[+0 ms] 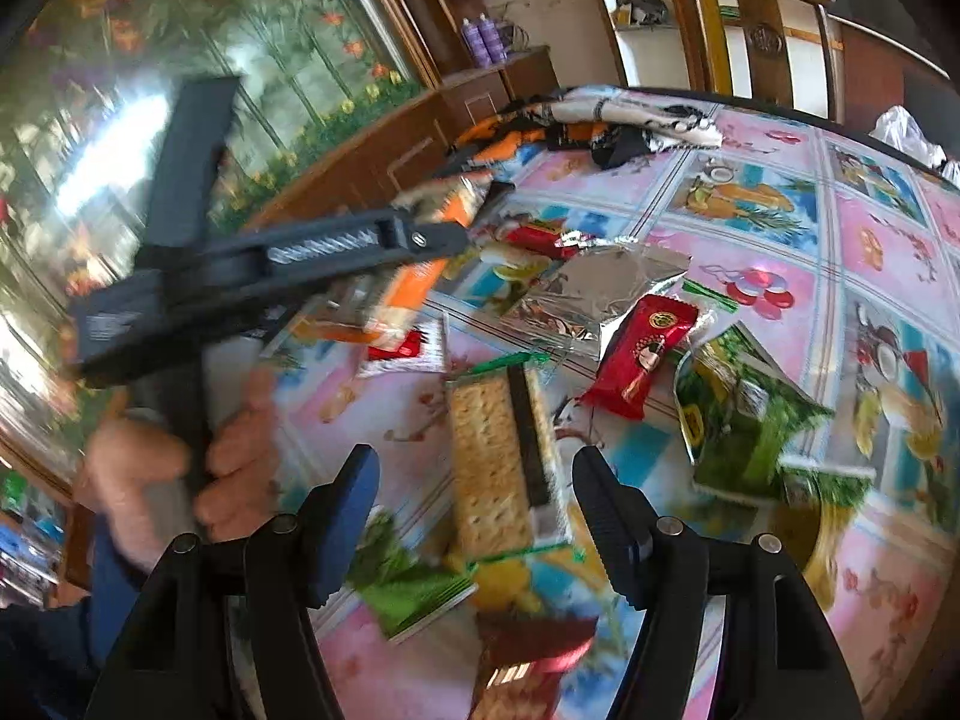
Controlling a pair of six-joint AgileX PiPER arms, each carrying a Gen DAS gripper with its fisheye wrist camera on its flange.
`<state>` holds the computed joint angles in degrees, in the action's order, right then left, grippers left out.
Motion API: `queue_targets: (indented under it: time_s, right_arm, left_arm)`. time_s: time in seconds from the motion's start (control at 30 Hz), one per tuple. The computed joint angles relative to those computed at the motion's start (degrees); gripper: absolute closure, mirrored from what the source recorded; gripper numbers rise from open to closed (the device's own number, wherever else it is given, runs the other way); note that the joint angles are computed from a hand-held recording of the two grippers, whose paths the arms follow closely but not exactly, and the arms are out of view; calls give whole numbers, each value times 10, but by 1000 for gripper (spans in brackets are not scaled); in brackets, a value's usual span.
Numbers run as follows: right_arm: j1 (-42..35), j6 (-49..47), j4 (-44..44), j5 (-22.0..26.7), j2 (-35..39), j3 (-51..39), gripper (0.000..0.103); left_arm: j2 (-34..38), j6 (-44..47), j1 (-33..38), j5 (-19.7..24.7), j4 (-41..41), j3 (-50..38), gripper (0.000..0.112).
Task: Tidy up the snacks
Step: 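Grasp a beige cracker box with the left gripper while the right grasps another cracker pack, then carry both items into the cardboard box and lower them inside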
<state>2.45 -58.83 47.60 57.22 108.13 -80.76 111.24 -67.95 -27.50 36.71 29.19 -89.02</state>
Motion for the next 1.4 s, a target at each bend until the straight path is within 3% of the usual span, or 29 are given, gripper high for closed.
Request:
queue_targets:
  time_s: [0.07,0.2,0.23,0.27,0.3,0.4,0.57,0.83,1.03,1.4]
  right_arm:
    - [21,24,-28,-7,18,-21,31]
    - [67,51,-87,-87,16,0,32]
    - [81,62,-109,-116,10,11,36]
    - [88,67,-123,-137,5,25,52]
    - [95,75,-141,-155,-1,37,52]
    - [100,54,-147,-199,-25,76,53]
    - [49,-25,-50,-217,-57,121,53]
    - [-109,-170,168,-164,-77,140,53]
    - [-186,-144,195,-101,-45,98,53]
    - [-229,-123,219,-68,-43,86,53]
  left_arm:
    - [0,1,1,-1,-4,1,60]
    - [-1,0,0,-1,-2,2,60]
    - [-1,0,1,-2,-2,2,60]
    - [-1,0,1,-2,-2,2,60]
    - [-1,2,1,-1,-2,2,60]
    - [0,5,0,-1,-3,0,60]
    - [4,4,-11,2,14,-8,60]
    - [45,38,-55,12,14,-66,60]
    - [80,58,-100,27,40,-114,60]
    - [127,94,-145,41,-5,-197,61]
